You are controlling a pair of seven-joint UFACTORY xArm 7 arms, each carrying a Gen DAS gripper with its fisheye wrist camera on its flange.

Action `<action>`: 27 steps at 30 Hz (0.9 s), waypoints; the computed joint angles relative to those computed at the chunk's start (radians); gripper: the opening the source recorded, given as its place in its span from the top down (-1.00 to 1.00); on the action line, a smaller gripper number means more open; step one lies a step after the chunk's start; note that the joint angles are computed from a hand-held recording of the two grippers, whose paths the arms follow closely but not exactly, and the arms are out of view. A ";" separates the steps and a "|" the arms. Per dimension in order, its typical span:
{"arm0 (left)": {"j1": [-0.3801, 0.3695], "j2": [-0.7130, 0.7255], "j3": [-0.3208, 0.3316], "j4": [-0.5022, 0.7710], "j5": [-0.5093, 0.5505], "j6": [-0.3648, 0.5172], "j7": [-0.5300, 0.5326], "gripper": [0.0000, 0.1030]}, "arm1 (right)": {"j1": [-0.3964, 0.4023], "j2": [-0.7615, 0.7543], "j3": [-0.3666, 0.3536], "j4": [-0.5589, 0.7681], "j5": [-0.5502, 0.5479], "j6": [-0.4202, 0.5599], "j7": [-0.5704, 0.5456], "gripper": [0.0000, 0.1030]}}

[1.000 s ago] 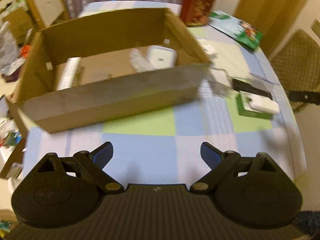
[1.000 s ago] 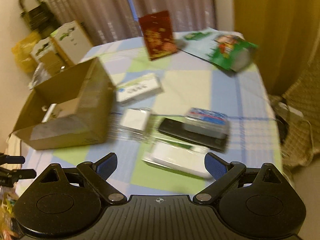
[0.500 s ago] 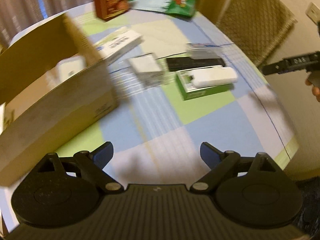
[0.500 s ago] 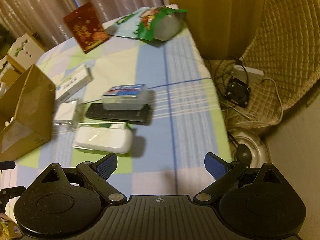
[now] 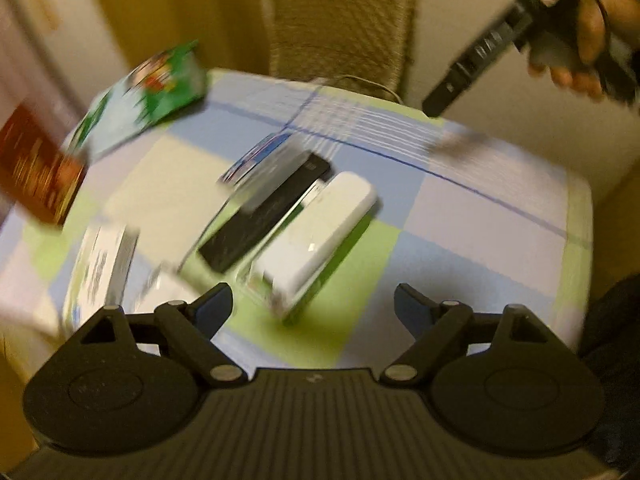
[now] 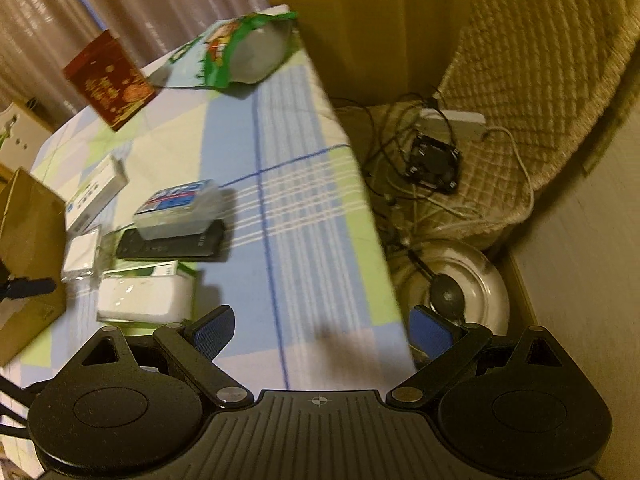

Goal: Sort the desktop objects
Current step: 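Move both grippers toward the items remaining on the tablecloth, then grasp the white elongated device with the left gripper while the right gripper grasps the Mecobalamin tablets box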

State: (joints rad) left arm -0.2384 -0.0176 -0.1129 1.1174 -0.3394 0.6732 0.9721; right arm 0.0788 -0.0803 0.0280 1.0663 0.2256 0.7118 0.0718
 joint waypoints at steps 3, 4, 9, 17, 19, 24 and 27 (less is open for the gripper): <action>-0.016 0.062 -0.019 0.034 0.056 -0.037 0.061 -0.53 | -0.010 -0.010 -0.007 -0.017 -0.003 0.005 0.022 -0.87; -0.020 0.084 -0.024 0.048 0.075 -0.043 0.068 -0.50 | -0.013 -0.013 -0.009 -0.023 -0.005 0.008 0.029 -0.87; -0.028 0.180 -0.042 0.123 0.153 -0.042 0.071 -0.42 | -0.027 -0.026 -0.017 -0.045 -0.016 0.016 0.064 -0.87; -0.023 0.209 -0.058 0.133 0.194 -0.049 0.085 0.24 | -0.033 -0.014 -0.018 -0.044 -0.017 0.021 0.078 -0.87; -0.017 0.195 -0.058 0.130 0.173 -0.027 0.081 0.28 | -0.030 -0.004 -0.015 -0.036 -0.012 0.017 0.071 -0.87; -0.004 0.131 -0.043 0.079 0.134 -0.013 0.053 0.31 | -0.017 0.019 -0.006 -0.013 0.007 0.005 0.039 -0.87; 0.014 0.088 -0.026 0.059 0.077 0.027 0.009 0.33 | -0.008 0.035 0.001 0.003 0.019 -0.004 0.019 -0.87</action>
